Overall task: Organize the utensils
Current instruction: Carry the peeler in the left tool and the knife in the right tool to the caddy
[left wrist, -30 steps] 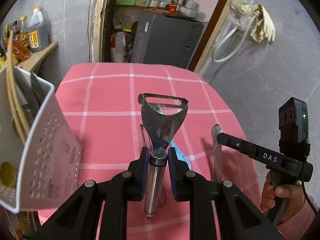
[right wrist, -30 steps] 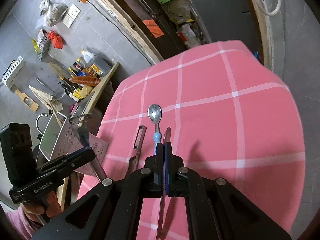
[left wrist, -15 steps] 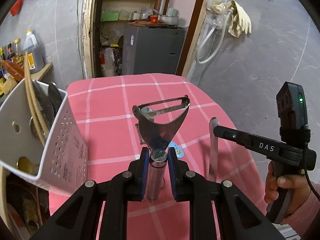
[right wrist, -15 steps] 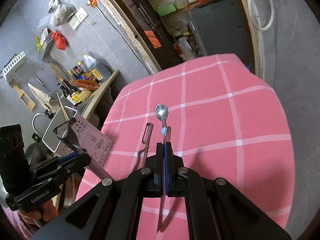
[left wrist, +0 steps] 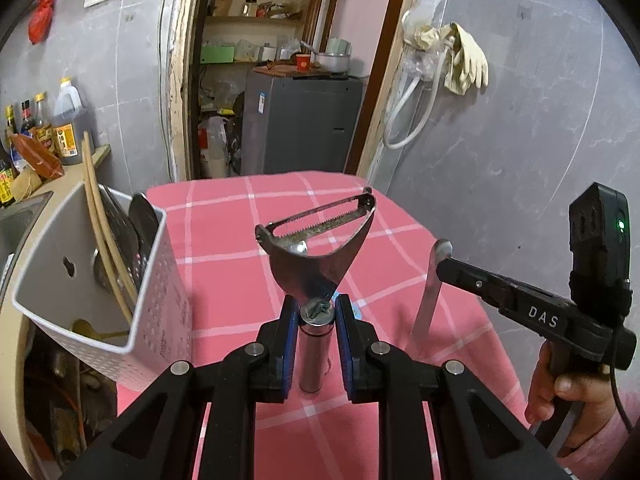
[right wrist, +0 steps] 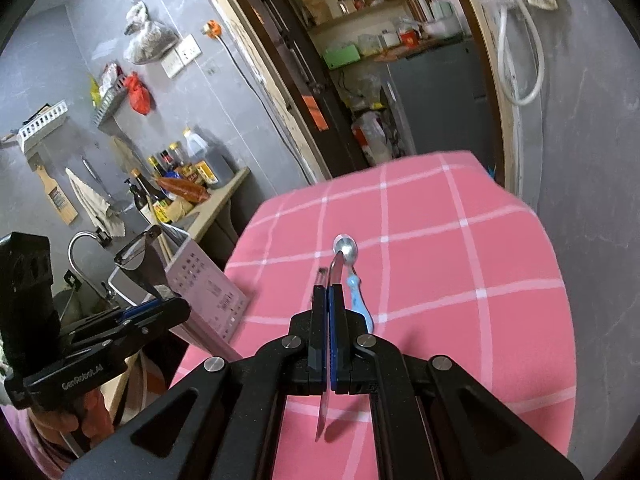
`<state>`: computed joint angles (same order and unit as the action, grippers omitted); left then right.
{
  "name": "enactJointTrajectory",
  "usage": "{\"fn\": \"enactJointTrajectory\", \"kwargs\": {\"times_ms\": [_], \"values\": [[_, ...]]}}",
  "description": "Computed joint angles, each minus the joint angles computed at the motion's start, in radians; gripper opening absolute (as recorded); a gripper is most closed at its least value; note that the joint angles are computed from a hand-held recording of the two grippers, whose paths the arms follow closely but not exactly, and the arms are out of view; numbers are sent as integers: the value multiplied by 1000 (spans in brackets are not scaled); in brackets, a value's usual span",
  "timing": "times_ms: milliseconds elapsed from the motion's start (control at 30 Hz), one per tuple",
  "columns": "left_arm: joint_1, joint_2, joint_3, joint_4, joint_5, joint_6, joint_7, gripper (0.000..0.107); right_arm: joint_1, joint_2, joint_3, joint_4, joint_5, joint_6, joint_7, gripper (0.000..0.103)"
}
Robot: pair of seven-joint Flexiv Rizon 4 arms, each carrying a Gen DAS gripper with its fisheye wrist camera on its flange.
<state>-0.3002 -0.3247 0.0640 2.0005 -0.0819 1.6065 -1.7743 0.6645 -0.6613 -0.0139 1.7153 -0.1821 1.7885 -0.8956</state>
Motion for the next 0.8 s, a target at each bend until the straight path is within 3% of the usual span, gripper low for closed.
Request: {"fn": "enactJointTrajectory", "kwargs": {"times_ms": [233, 433, 567, 733, 800], "values": [[76, 55, -71, 33, -52, 31, 43, 18, 94, 50, -98, 1, 26, 23, -18, 1], [94, 106, -67, 46, -70, 54, 62, 18, 157, 68, -159, -63, 26, 17, -41, 1], [59, 132, -2, 33, -38, 54, 35, 18, 170, 64, -163, -127, 7, 13, -63, 1], [71, 171, 19, 30, -16, 58, 15, 18, 167, 43, -143, -216, -20, 13, -84, 1], [44, 185, 79, 11, 44, 42, -33, 18, 151, 26, -115, -261, -35, 8, -90, 1]]}}
